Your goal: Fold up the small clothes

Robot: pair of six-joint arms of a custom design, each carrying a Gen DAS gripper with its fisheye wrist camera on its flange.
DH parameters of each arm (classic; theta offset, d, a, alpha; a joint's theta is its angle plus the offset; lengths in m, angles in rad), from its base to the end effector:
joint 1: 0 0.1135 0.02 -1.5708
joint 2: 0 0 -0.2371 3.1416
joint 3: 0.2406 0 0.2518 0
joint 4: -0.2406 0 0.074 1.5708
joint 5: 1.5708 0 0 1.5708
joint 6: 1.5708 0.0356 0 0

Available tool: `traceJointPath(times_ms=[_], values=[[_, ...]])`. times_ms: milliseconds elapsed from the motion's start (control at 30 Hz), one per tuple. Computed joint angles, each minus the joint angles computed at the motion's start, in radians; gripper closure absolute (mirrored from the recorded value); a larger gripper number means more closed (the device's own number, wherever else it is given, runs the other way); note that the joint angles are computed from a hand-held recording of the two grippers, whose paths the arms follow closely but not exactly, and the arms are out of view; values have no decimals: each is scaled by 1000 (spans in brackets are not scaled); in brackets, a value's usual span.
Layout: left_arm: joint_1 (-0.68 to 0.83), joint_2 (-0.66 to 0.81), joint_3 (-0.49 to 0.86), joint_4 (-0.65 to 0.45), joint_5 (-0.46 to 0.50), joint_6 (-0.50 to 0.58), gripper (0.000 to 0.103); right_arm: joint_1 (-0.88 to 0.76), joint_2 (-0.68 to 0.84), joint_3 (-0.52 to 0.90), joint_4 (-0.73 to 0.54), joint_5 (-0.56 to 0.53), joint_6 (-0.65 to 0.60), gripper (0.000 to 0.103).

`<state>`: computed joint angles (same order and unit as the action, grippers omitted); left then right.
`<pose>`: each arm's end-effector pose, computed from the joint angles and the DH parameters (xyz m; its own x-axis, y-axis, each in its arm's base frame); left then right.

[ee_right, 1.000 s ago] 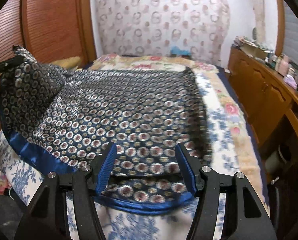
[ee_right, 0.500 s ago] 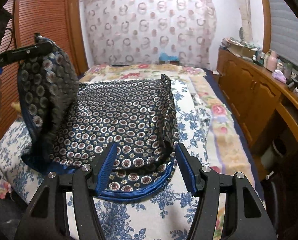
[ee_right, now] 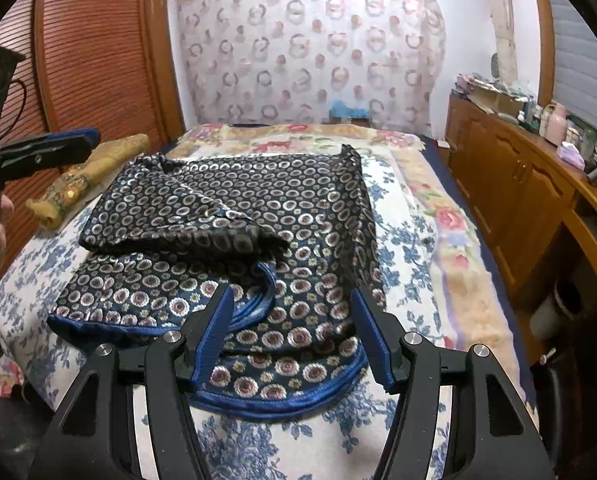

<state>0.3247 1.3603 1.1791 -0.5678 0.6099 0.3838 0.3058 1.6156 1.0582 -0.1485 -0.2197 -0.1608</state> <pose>0.2883 0.0755 0.2901 -0.5474 0.1396 -0.8251 0.3678 0.9258 -0.0874 0.3340 0.1136 0.2014 -0.5383 -0.3338 -0.7738 -0.5452 0.8381 0.0177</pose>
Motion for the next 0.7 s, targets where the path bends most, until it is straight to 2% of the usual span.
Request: traceJointPath(times_ms=[100, 367, 567, 700], values=[[47, -11, -29, 3, 16, 23, 47, 18, 50, 50, -8, 2, -4, 41], [134, 9, -78, 28, 7, 64, 47, 98, 237, 239, -83, 69, -56, 41], [204, 75, -66, 39, 5, 98, 47, 125, 404, 431, -176, 115, -127, 41], [245, 125, -39, 54, 1, 96, 47, 131, 484, 545, -238, 109, -153, 41]])
